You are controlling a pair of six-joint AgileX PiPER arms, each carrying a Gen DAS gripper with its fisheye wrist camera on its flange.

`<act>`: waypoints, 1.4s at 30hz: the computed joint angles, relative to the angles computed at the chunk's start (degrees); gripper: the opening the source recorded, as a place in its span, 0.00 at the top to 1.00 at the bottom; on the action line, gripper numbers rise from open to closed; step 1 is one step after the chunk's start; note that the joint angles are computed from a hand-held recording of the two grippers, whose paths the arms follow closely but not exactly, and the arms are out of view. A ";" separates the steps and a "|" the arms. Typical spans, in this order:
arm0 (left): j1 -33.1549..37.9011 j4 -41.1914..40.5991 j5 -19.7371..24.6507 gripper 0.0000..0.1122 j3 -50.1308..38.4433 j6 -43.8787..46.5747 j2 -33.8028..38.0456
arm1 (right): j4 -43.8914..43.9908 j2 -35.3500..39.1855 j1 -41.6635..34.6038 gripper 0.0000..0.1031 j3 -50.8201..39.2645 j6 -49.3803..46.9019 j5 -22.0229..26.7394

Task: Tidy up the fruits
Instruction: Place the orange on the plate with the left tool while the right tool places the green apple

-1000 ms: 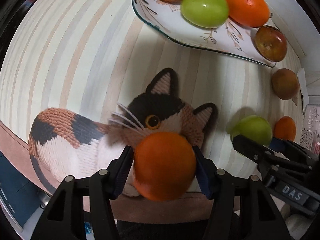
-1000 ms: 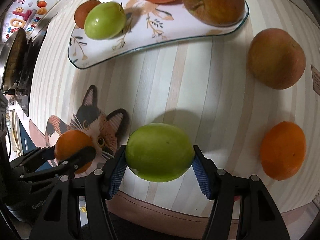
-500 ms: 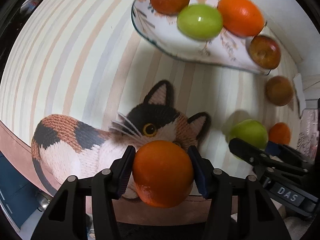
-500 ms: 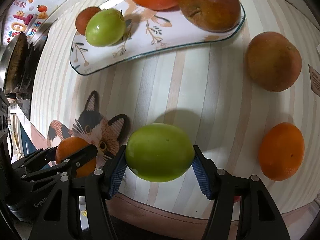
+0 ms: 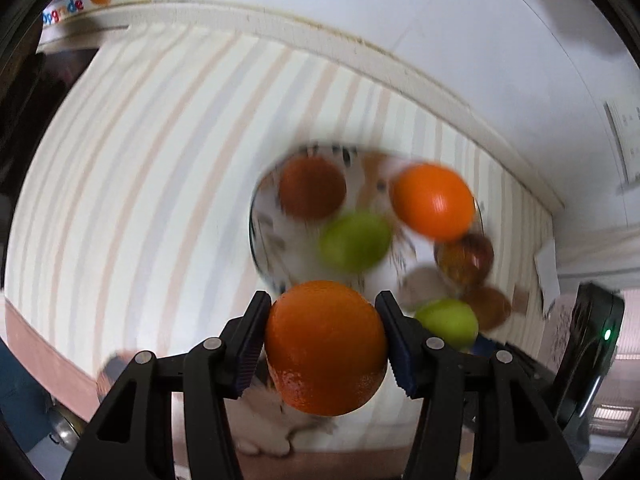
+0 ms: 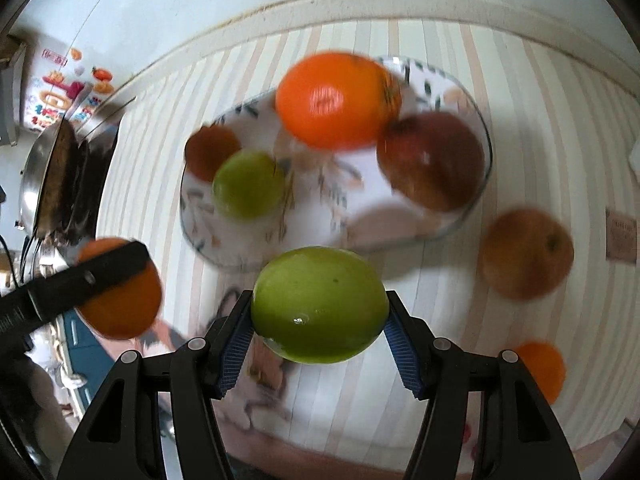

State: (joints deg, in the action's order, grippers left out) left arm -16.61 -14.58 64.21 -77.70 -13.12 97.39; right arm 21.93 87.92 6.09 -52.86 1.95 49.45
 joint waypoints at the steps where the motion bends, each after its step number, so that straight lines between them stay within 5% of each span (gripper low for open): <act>1: 0.50 0.20 -0.13 0.54 -1.08 0.57 1.37 | -0.41 1.28 0.22 0.37 -1.16 0.51 -0.35; 14: 0.57 4.94 1.26 0.53 -7.04 0.52 10.26 | -2.40 9.43 1.63 0.36 -5.27 3.07 -3.83; 20: 0.10 5.58 -0.27 0.49 -6.08 0.18 8.39 | 0.53 8.33 0.27 0.24 -5.18 1.35 -3.19; 24: 0.01 6.80 0.05 0.26 -5.53 -0.57 6.41 | 0.07 5.57 -0.45 0.10 -5.31 1.63 -1.30; 42: -10.11 21.53 0.05 0.24 9.90 -16.00 -15.93 | -16.89 -14.30 2.46 0.07 -7.29 10.24 10.93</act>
State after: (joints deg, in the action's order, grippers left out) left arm -26.72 6.96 64.26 -67.81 -29.12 81.46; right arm 5.04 73.62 8.55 -60.16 12.19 60.38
